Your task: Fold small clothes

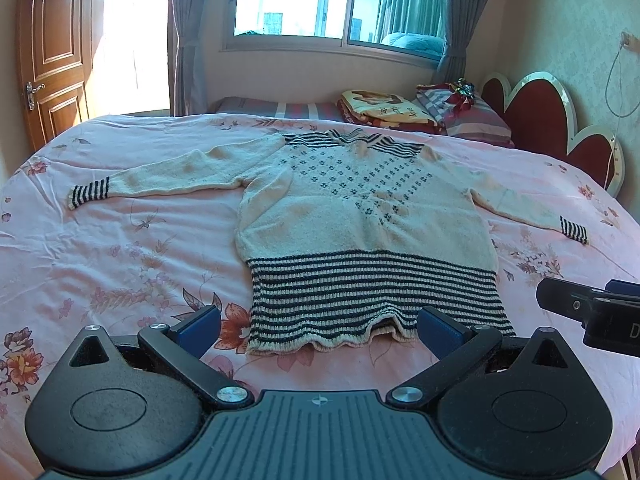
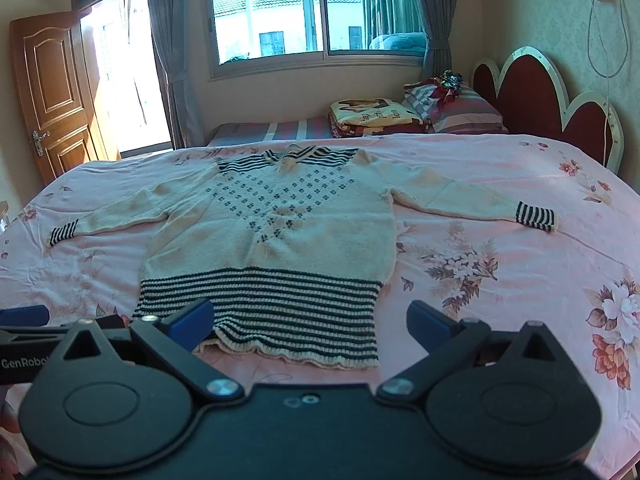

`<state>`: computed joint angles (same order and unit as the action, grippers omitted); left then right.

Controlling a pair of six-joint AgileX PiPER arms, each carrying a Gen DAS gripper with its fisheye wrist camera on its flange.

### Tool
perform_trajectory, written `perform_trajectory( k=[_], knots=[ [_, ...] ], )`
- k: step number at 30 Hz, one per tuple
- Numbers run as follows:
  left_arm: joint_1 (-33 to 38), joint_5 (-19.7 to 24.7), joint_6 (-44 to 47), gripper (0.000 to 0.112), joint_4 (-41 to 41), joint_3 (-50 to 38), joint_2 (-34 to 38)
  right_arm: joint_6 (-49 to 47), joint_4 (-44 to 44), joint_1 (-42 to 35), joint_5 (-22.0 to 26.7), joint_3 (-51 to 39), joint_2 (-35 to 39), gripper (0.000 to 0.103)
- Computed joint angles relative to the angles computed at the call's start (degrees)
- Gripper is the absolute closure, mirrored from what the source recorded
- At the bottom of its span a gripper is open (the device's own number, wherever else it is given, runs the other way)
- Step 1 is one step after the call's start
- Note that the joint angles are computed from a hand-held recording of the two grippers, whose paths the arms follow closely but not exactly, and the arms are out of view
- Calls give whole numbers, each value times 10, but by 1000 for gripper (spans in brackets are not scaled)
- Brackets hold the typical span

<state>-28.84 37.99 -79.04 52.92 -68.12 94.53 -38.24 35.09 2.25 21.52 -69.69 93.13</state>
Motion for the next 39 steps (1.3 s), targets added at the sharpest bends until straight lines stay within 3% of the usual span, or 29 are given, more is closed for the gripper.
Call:
perform_trajectory(
  k=[39],
  knots=[
    [0, 0, 4, 9, 0, -6, 11, 15, -9, 3, -1, -9, 10, 1]
  ],
)
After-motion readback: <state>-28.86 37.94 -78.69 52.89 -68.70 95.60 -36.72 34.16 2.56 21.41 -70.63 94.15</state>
